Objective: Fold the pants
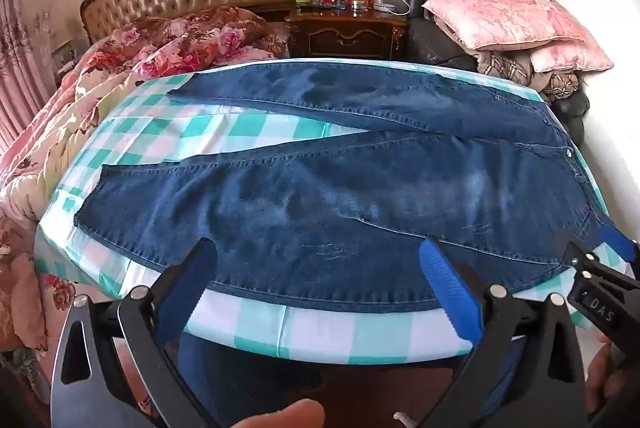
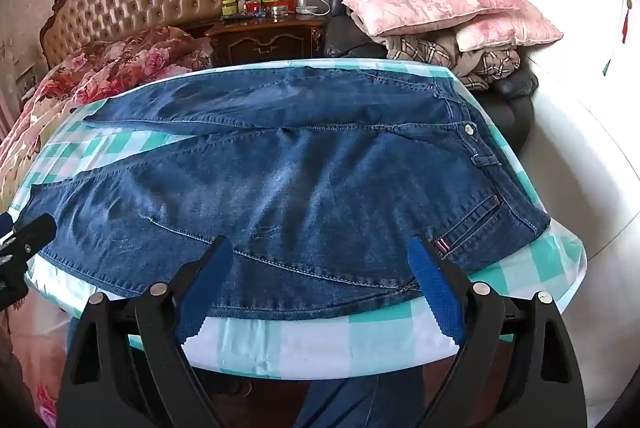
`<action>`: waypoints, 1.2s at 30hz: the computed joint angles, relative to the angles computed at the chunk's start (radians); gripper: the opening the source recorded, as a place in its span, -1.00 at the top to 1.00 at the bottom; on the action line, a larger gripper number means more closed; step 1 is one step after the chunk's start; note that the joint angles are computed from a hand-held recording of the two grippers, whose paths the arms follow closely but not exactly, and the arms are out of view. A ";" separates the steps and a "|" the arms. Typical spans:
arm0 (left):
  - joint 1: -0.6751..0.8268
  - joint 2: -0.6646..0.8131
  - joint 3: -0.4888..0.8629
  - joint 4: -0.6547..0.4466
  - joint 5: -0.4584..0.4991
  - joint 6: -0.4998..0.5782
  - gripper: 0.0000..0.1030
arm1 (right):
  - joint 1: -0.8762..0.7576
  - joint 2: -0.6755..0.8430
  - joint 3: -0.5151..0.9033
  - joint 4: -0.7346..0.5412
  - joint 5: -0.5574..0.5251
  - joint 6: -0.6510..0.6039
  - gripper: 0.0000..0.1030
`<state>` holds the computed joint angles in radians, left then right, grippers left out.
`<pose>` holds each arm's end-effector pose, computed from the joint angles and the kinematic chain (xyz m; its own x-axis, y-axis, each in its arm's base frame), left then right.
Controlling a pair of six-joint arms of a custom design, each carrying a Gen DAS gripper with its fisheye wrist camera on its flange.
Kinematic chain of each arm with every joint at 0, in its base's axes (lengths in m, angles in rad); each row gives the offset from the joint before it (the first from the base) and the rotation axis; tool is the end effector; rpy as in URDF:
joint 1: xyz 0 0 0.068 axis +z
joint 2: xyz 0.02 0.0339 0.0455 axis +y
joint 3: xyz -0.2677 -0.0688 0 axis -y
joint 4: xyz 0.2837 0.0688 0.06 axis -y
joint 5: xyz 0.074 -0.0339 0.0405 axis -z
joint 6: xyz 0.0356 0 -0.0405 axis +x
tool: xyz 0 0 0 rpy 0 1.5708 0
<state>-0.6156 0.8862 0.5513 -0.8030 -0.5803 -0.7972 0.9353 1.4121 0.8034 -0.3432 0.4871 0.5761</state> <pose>0.1598 -0.0891 0.1901 -0.7290 -0.2172 -0.6492 -0.3240 0.9449 0.0476 0.1950 0.2363 0.1789 -0.7051 -0.1449 -0.6942 -0.1978 0.9802 -0.0037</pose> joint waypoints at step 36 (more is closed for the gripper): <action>0.027 -0.048 -0.023 0.018 0.032 0.009 -0.97 | -0.003 0.002 0.028 -0.026 0.006 -0.009 -0.67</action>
<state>-0.5888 0.8385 0.5280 -0.7848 -0.5483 -0.7886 0.9321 1.4138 0.8312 -0.3696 0.4933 0.5669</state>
